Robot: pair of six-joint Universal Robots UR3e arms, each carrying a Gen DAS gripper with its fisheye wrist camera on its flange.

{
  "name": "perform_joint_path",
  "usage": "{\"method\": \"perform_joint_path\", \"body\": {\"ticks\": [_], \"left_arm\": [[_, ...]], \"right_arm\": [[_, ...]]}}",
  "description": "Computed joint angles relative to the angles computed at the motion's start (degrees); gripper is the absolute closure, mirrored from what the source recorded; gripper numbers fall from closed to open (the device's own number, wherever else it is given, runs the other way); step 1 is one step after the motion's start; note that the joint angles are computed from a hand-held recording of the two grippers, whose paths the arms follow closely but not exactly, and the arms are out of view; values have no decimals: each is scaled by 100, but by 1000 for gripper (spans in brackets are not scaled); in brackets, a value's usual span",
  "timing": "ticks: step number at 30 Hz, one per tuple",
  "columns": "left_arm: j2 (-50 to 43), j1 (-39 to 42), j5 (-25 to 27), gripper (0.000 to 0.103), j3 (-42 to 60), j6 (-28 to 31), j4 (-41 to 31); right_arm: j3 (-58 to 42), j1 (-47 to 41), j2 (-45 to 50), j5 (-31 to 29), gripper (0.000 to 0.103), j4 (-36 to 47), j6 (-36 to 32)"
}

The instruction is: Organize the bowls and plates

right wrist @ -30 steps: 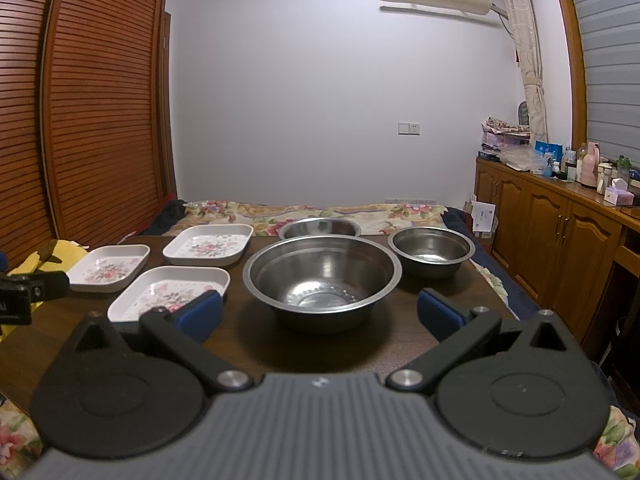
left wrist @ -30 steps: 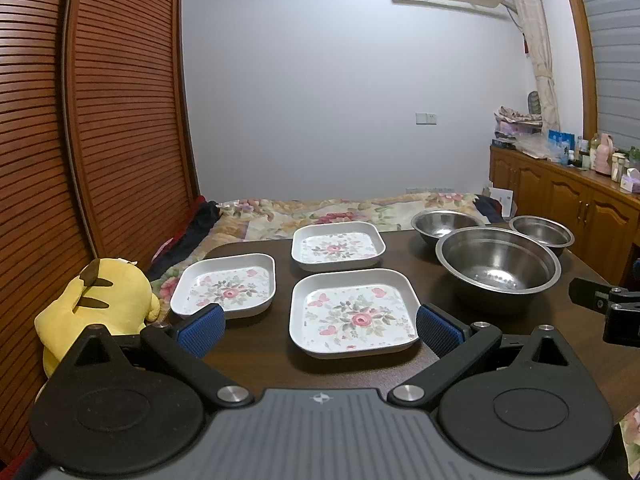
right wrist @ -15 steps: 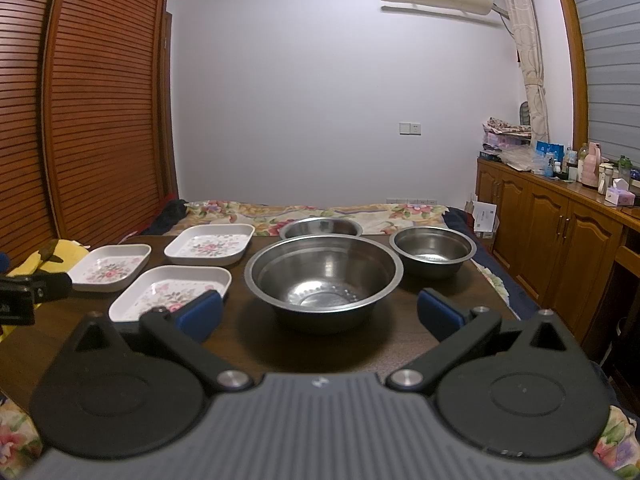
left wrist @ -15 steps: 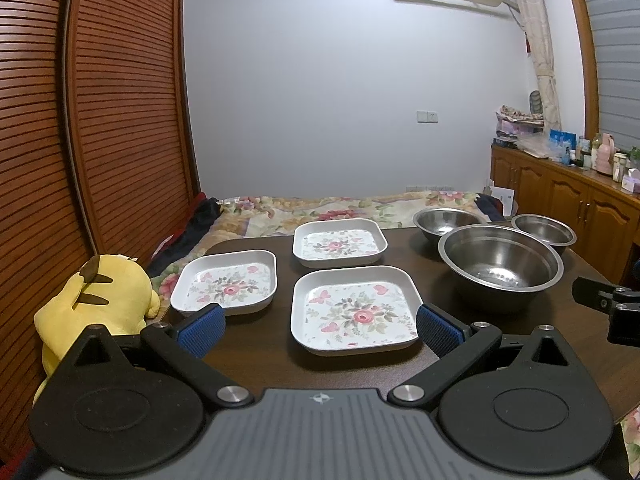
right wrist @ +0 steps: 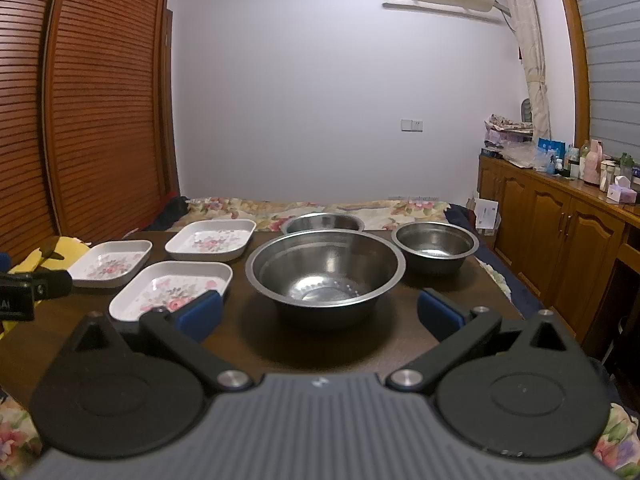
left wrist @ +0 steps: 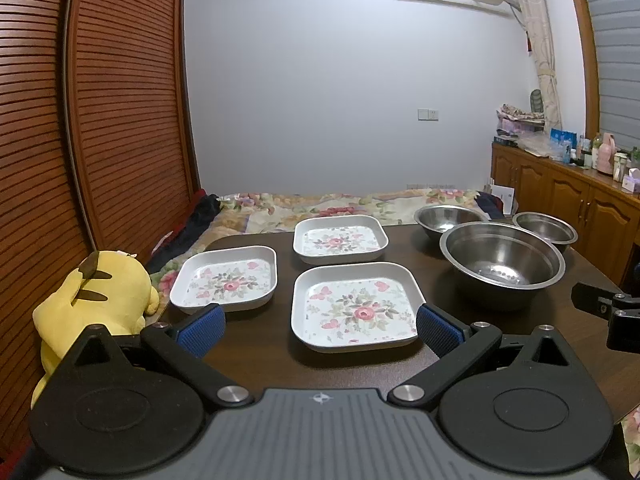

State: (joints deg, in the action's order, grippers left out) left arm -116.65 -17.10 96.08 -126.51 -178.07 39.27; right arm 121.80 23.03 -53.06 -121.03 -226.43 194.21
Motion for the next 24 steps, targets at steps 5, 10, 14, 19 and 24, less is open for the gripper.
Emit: {"method": "perform_joint_path", "body": {"ticks": [5,10,14,19,24], "left_arm": [[-39,65,-70,0,2,0,-88],[-96,292,-369,0,69,-46,-442],[-125,466,-480,0,143,-51,-804],[-113,667,-598,0,183,39,-1096],[-28,979,-956,0,194,41,-1406]], "right_arm": [[-13,-20,52,65,0,26,32],[-25,-72,151,260,0,-28,57],[-123,-133,258,557,0,6,20],[-400,-90,448,747,0,149,-66],[-751,-88,529,1003,0,461,-134]]}}
